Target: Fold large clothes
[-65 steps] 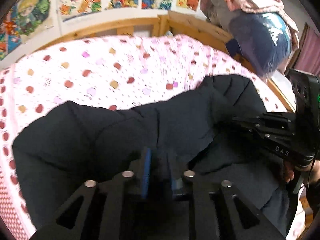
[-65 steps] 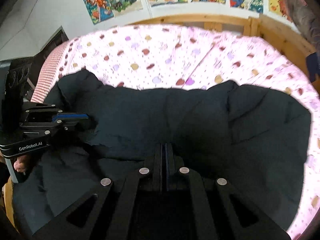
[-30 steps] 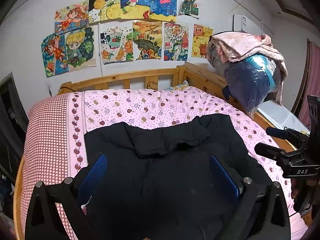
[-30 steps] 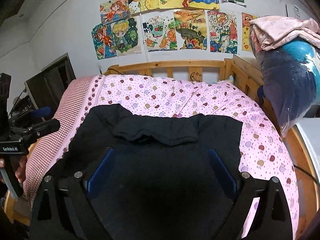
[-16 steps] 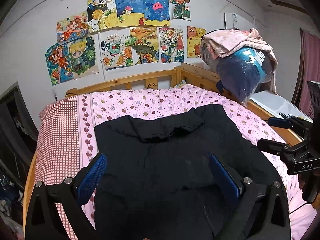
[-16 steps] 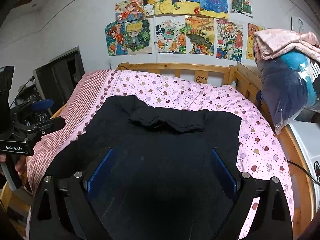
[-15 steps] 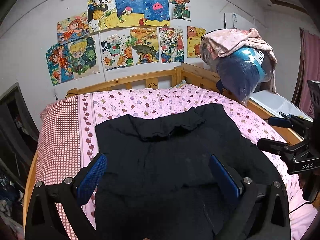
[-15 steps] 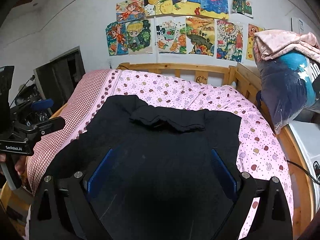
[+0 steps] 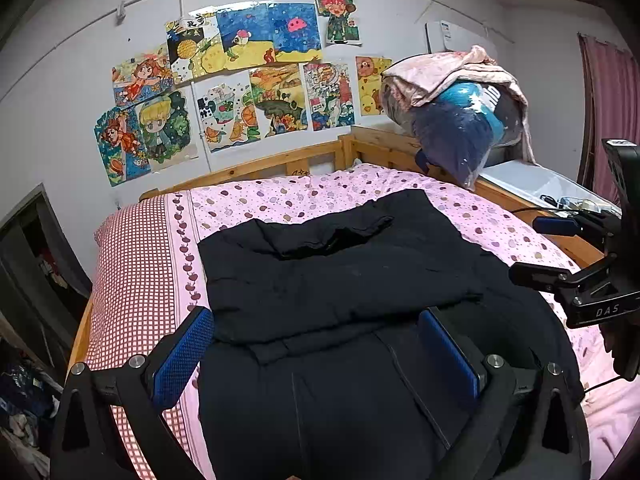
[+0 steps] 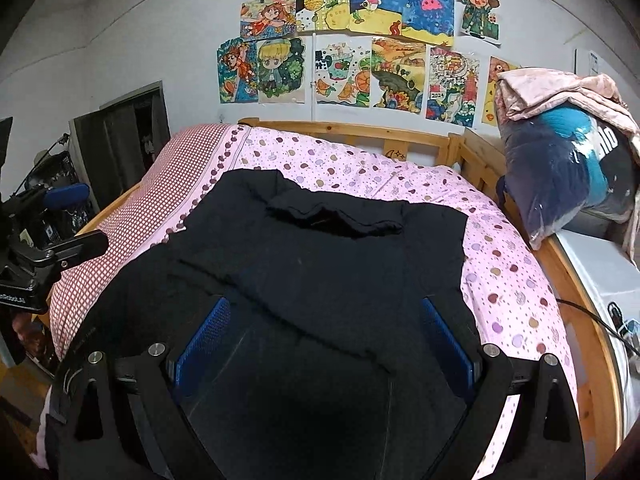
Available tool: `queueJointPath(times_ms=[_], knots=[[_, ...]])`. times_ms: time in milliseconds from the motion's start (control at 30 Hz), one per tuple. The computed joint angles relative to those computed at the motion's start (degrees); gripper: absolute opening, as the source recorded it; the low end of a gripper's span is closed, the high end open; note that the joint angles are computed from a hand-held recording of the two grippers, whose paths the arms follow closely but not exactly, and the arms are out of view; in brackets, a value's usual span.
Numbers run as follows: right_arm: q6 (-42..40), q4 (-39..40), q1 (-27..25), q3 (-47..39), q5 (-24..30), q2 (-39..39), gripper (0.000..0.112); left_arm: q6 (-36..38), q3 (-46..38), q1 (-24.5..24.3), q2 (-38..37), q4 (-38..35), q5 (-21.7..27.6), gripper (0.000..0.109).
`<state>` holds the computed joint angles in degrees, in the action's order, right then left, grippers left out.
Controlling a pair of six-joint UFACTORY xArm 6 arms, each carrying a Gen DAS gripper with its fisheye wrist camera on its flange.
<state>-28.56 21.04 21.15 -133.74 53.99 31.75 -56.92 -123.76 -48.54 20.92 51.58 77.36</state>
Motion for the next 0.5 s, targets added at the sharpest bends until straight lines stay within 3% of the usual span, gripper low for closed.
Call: queueJointPath(times_ms=[267, 500], knots=[[-4.2, 3.5, -0.97, 19.61, -5.79, -12.82, 0.092, -3.78, 6.17, -3.79, -3.82, 1.38, 0.11, 0.103], [-7.05, 6.55, -2.62, 30.45, -7.61, -19.84, 0.092, -9.93, 14.74, -6.74, -9.07, 1.84, -0.2, 0.103]])
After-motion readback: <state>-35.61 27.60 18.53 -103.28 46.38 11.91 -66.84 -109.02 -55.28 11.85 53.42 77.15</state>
